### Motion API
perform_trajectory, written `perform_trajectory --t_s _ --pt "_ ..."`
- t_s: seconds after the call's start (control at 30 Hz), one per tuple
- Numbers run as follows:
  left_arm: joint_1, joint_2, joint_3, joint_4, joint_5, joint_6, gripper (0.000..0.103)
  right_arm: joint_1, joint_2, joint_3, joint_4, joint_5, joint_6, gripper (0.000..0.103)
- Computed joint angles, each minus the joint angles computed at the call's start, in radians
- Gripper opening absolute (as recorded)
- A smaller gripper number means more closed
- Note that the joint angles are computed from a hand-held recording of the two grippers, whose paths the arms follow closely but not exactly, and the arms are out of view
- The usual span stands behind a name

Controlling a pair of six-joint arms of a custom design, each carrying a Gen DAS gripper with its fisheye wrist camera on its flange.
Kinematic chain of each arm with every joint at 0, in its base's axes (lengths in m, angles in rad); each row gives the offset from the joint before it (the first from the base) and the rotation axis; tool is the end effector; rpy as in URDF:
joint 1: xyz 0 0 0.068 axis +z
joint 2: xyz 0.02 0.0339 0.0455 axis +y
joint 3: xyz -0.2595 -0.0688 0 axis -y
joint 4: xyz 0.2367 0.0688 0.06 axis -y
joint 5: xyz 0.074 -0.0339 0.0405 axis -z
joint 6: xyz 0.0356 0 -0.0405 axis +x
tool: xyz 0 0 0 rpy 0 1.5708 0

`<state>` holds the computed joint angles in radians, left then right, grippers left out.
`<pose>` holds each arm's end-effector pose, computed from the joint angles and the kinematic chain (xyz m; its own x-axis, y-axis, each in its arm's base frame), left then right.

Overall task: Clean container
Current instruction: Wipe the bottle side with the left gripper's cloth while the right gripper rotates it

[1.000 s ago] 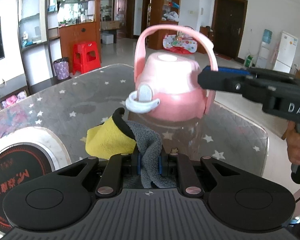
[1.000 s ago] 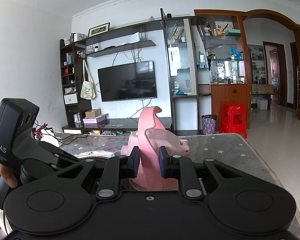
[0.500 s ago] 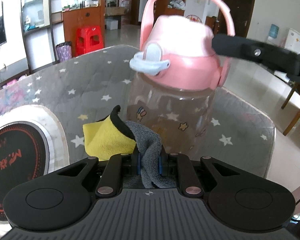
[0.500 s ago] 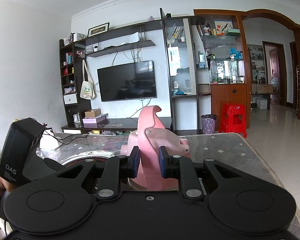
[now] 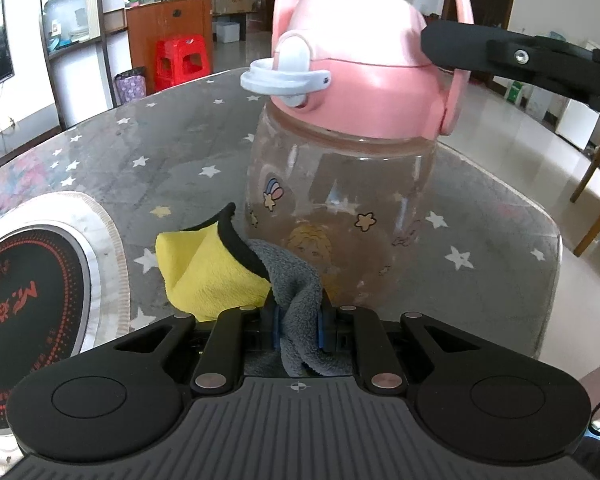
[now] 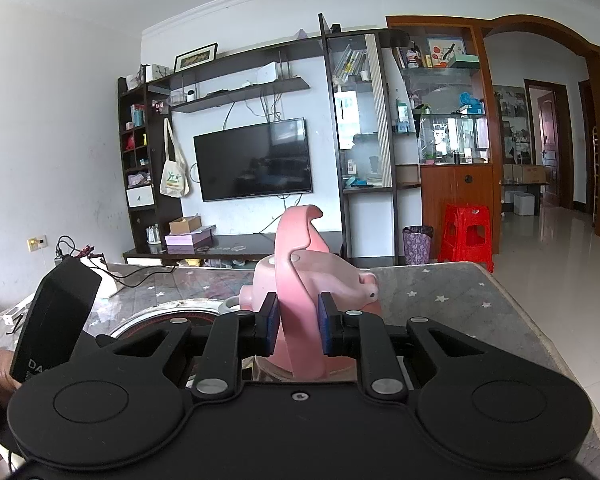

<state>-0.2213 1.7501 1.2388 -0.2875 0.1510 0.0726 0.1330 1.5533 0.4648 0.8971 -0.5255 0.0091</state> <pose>0.3678 -0.0882 0.2271 -0.6740 0.2252 -0.7035 0.3692 0.9276 -0.0569 0.2764 0.0550 0.1712 -0.1940 -0.0180 -0.9808 -0.6011 0.7923 0.1044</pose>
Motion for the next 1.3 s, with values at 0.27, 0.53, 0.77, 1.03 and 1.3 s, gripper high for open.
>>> perform_trajectory --t_s 0.27,0.53,0.77,1.03,1.3 --pt "-0.023 -0.048 -0.003 -0.013 -0.003 0.001 0.015 -0.005 -0.023 0.003 -0.015 0.004 -0.001 0.036" --pt "-0.051 -0.088 0.017 -0.039 -0.006 -0.017 0.015 -0.006 -0.057 -0.001 -0.025 0.007 0.008 0.036" --pt "-0.084 -0.093 0.069 -0.087 -0.041 -0.042 0.015 -0.008 -0.060 0.013 -0.030 0.021 0.016 0.045" --pt "-0.104 -0.097 0.122 -0.117 -0.064 -0.091 0.015 -0.022 -0.050 0.019 -0.004 0.014 0.042 0.046" --pt "-0.104 -0.099 0.105 -0.101 -0.057 -0.117 0.015 -0.021 -0.028 0.021 0.018 0.014 0.048 0.047"
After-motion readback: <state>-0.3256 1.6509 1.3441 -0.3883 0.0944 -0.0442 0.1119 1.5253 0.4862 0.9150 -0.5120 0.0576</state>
